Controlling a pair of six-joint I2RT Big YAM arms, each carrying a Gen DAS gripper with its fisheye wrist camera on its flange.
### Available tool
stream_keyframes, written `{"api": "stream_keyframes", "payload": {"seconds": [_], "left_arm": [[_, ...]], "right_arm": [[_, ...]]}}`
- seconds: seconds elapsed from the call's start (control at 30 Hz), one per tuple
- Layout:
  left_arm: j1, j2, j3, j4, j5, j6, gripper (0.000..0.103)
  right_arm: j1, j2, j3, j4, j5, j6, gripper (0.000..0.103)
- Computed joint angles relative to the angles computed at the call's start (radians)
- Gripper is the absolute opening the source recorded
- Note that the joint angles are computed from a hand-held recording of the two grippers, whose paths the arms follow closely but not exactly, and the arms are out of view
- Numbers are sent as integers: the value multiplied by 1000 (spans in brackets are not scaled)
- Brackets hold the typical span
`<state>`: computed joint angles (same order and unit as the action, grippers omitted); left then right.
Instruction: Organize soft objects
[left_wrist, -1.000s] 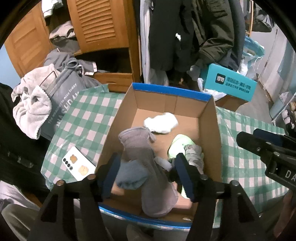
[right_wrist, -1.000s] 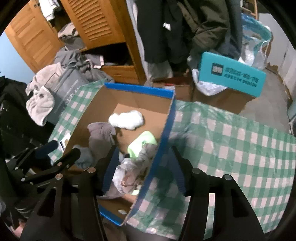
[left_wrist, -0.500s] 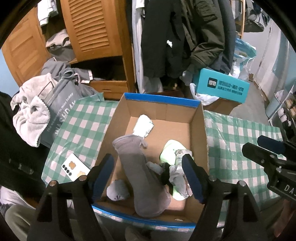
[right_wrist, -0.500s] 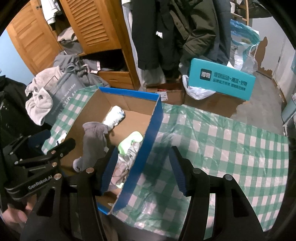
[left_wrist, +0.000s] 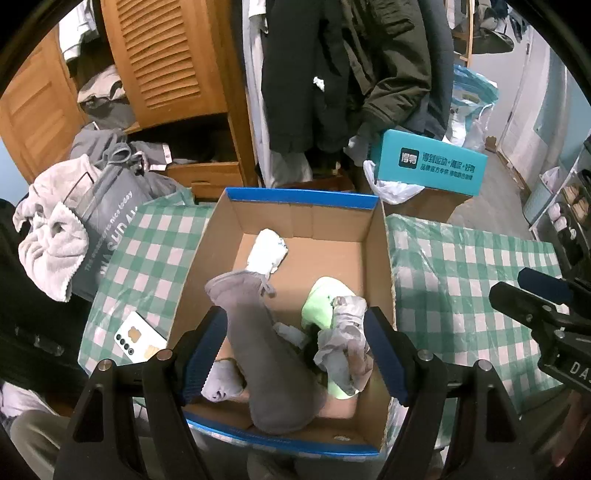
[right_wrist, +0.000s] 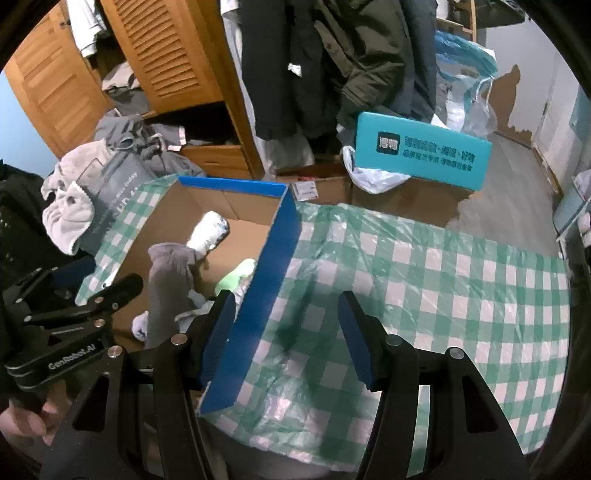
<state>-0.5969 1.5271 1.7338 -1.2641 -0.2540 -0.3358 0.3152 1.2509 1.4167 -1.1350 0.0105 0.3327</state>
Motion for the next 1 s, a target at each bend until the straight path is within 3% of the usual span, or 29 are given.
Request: {"api": "stream_keyframes", "payload": {"seconds": [1.0], "left_arm": [[-2, 4, 7, -2, -8, -4, 80]], "right_arm": [[-19, -8, -15, -3, -7, -4, 58]]}}
